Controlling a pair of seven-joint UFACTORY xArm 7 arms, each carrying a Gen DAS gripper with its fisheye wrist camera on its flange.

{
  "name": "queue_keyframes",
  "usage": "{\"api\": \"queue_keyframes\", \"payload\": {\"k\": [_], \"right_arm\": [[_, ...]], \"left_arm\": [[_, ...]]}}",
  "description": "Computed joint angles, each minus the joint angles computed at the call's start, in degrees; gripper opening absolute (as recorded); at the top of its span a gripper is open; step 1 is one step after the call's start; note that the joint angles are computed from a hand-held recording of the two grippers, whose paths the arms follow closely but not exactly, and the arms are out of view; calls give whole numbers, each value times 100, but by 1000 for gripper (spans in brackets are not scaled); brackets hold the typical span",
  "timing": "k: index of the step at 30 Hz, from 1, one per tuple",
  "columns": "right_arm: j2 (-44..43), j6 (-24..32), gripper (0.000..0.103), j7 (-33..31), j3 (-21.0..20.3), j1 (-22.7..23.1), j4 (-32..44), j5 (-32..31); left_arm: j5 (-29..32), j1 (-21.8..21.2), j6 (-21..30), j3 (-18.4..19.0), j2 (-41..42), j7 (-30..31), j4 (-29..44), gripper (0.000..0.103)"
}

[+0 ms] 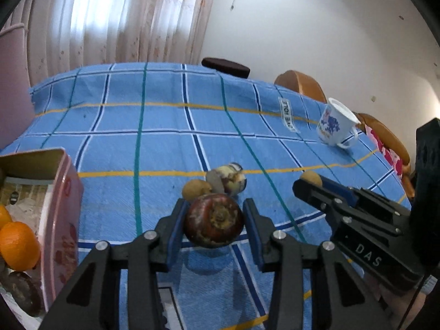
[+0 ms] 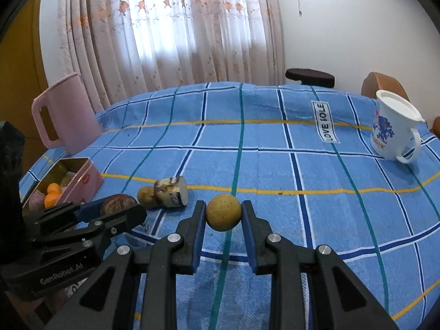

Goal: Organize fruits
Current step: 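Carry the mangosteen with the left tool while the right tool carries the brown fruit to the tin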

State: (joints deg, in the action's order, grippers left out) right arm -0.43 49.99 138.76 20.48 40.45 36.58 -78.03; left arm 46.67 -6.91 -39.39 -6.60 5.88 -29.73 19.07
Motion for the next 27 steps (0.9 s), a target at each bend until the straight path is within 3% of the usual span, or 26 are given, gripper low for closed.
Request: {"api": "queue_keyframes", "payload": {"k": [10,27], "right_arm": [[-62,467,28,155,147,199,-19,-175],[-92,1071,28,253,293,446,-26,-307]], "left_arm": [[-1106,-232,-612,8,-207,923,-460,43],[-2291,-588,-1467,-77,-277,1842,-918,43]]}}
